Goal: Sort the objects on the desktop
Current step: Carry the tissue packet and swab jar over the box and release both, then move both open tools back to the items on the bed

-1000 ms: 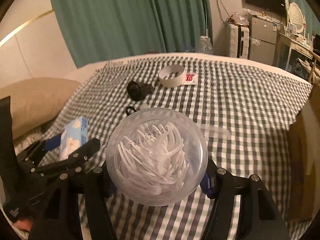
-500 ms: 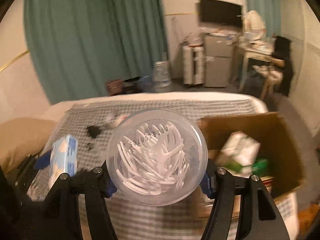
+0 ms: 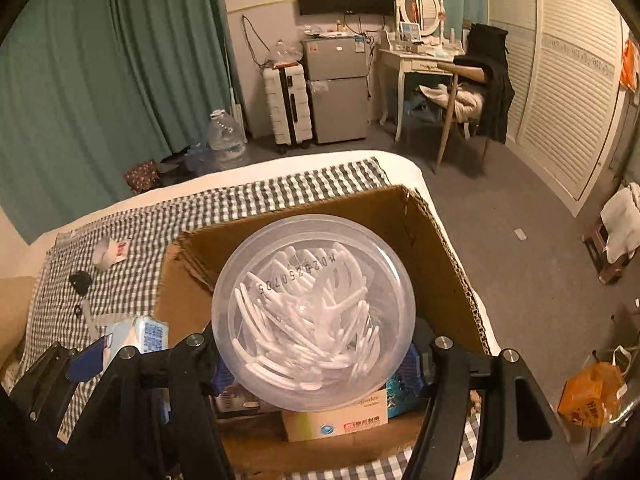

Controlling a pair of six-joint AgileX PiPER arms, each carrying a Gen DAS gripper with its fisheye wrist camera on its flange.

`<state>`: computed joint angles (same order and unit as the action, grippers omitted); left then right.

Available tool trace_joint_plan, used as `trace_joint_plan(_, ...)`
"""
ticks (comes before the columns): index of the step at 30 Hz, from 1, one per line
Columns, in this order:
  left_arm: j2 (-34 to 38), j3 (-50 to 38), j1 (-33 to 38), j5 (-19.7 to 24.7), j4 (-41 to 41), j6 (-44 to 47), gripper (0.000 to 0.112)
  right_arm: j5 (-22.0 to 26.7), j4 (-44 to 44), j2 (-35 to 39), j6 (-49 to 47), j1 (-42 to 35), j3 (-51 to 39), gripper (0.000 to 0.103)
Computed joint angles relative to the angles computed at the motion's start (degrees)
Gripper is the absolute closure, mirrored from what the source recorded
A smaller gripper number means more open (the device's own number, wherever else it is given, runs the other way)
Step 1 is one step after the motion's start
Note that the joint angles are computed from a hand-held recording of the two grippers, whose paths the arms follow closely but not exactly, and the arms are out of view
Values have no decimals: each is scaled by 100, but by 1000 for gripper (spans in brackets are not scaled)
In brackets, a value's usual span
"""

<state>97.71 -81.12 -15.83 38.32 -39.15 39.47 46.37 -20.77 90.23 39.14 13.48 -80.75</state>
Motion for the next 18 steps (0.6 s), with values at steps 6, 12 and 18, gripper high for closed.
trace_joint_plan(6, 69, -72, 16, 39, 244, -496, 13, -167, -689, -368, 926, 282, 380, 22)
trace_joint_plan(12, -545, 487, 415, -54, 50, -172, 10, 13, -1123, -697, 1312, 899, 435, 22)
trace_joint_plan(18, -962, 813, 1744, 42, -540, 640, 10, -48, -1705, -319, 2096, 2122, 131, 22)
